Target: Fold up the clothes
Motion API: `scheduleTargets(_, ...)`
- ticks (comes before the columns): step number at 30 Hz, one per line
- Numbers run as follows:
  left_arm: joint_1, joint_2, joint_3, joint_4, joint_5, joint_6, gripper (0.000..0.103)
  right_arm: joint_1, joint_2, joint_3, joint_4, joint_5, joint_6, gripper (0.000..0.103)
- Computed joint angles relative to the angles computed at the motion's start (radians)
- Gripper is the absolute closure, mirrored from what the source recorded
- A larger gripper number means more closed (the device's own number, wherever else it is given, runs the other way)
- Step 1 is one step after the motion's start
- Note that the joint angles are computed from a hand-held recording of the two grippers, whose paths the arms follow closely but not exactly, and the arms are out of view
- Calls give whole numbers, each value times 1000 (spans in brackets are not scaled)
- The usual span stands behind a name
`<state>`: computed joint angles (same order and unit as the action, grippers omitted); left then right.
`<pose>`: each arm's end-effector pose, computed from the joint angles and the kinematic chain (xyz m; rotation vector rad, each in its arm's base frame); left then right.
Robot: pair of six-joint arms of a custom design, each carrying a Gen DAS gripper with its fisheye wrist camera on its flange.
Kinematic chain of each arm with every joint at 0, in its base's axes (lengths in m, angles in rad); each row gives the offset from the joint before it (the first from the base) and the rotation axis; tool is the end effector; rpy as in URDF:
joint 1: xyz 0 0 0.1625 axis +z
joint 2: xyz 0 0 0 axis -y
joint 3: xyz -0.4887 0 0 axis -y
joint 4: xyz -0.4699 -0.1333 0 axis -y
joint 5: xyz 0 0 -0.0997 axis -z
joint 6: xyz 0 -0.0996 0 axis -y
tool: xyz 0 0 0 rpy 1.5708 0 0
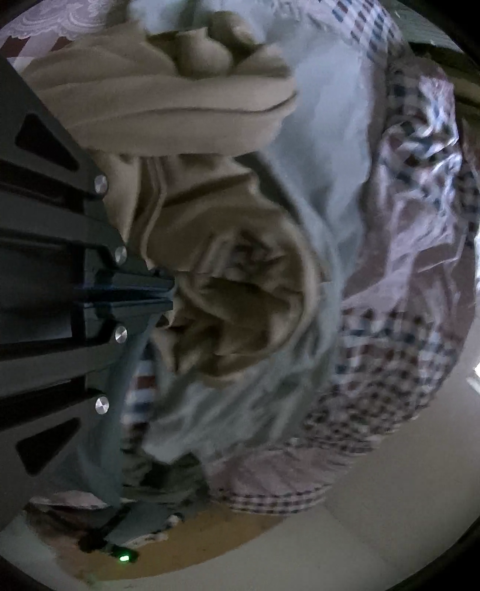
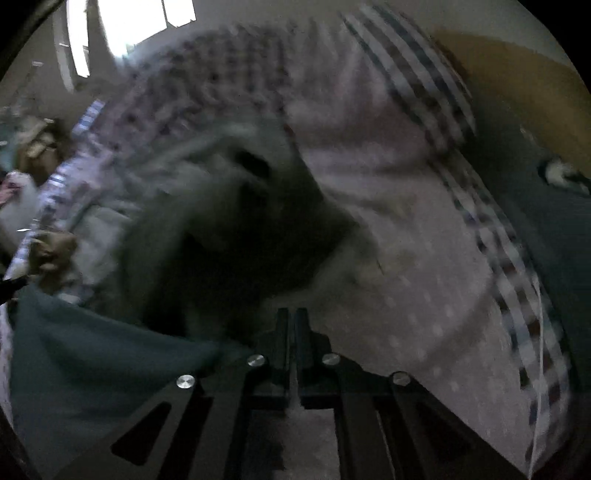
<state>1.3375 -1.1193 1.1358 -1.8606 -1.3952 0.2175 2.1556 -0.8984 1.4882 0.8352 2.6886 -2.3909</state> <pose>-0.0396 -0.8185 0.5270 0.6227 2.8752 -0.4065 0.3691 -0.4783 0.2259 -0.2776 -2.1467 0.9614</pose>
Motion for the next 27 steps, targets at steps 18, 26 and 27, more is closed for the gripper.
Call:
scheduleTargets(18,44,-560,519,35,-204,73,32,364,492,-293,-208,-330,-789,54)
scheduleTargets(26,61,-612,566,77,-140,110,46,373,632,-433,-44,-254,-781,78)
scheduleTargets(27,49,-619,574,89,-91,127,60,368,603,-414,-49,-290,-751,88)
